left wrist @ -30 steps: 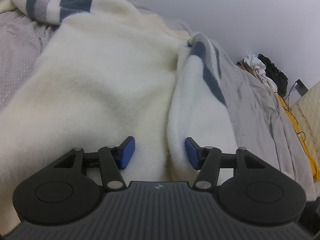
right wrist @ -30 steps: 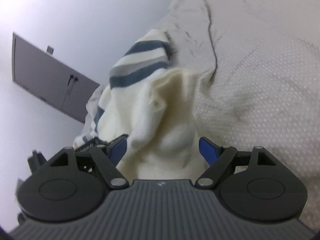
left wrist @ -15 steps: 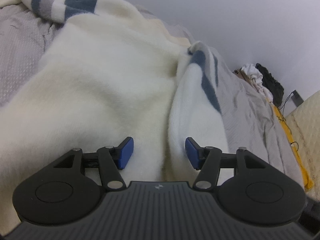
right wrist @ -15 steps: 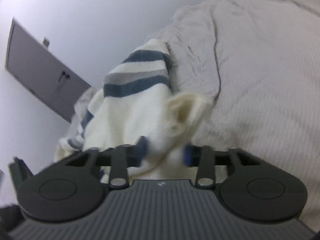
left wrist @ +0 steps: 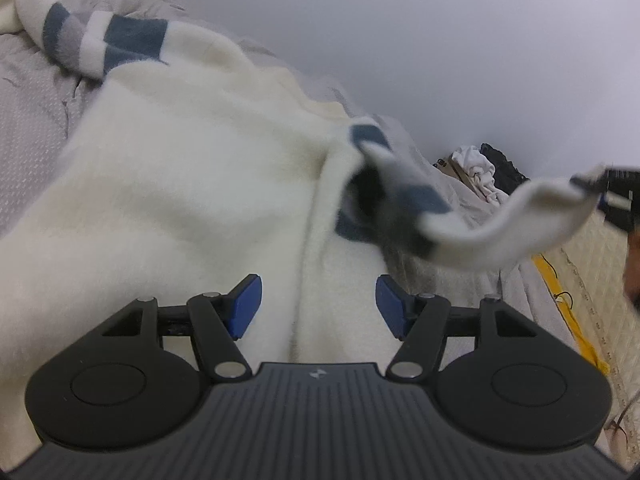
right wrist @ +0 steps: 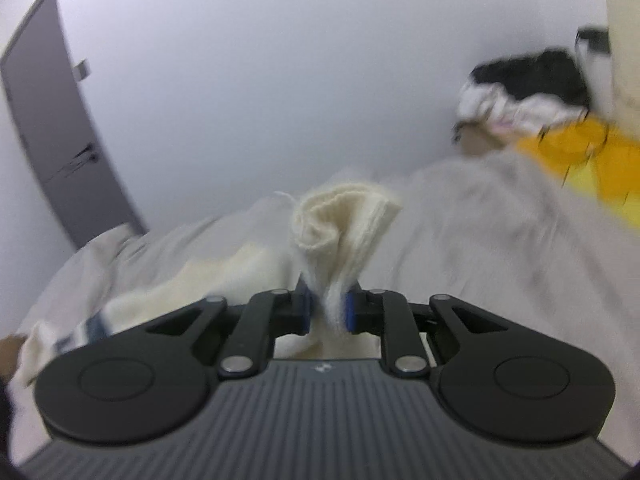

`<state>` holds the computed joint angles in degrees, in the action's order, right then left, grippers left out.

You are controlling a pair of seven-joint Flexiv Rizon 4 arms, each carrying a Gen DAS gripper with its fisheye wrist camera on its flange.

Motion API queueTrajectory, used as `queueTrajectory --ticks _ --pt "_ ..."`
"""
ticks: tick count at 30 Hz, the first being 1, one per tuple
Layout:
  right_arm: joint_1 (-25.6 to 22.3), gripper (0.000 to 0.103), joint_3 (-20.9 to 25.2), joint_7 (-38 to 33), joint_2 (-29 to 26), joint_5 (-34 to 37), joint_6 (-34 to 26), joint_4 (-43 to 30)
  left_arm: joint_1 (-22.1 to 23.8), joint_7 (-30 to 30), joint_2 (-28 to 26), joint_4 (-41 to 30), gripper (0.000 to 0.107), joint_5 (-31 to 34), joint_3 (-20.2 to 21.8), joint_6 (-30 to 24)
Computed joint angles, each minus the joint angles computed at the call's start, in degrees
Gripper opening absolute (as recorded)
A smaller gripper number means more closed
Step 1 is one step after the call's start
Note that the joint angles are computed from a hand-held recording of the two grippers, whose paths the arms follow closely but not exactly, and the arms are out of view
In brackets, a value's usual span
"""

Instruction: Fold large clothes

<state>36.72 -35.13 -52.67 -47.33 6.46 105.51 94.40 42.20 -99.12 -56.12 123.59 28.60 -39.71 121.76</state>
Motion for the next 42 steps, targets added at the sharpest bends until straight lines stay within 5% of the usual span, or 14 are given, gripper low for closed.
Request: queueTrajectory --ticks 3,8,19,23,29,37,40,42 --pt "-2.0 0.019 -4.6 1.7 -2.3 -0.7 -2.9 -6.3 -0.6 0.5 0.1 -0.5 0.068 -0.1 0.6 0.0" --pt "-4.3 0.019 -14.2 6.3 -8.8 3.7 0.6 -14.9 -2.2 1.2 -0.2 -2.1 0.068 1.1 1.5 0.0" --pt "-20.5 0.016 -18.7 23.3 -23.3 3.1 -8.4 -38.7 -2.5 7.7 -4.9 -5.4 0.068 -1.6 -3.5 -5.4" --pt "-25.3 0.016 -16.0 27.6 -27.7 0.7 -10.0 -41.6 -3.6 9.7 -5.6 -5.7 0.068 -4.2 -4.4 -6.6" --pt "-27.8 0.016 -16.2 32.9 -33.1 -0.1 -5.5 -38.5 -7.2 11.5 -4.0 -6.4 0.068 -7.5 -2.1 -6.6" --pt "-29.3 0.02 -8.8 29.4 -31.6 -2.5 -3.5 -32.3 -11.2 9.7 -1.1 -6.5 0.068 -9.4 1.8 -4.0" --pt "-28.1 0.035 -7.4 26.8 -29.3 -2.5 -3.8 -28.7 -11.5 8.3 0.0 -6.0 0.068 -9.0 2.7 -3.2" --pt "-26.1 0.066 -7.7 25.2 -27.2 -2.6 -4.2 -24.7 -13.0 7.5 1.8 -5.8 0.068 -9.6 4.7 -2.7"
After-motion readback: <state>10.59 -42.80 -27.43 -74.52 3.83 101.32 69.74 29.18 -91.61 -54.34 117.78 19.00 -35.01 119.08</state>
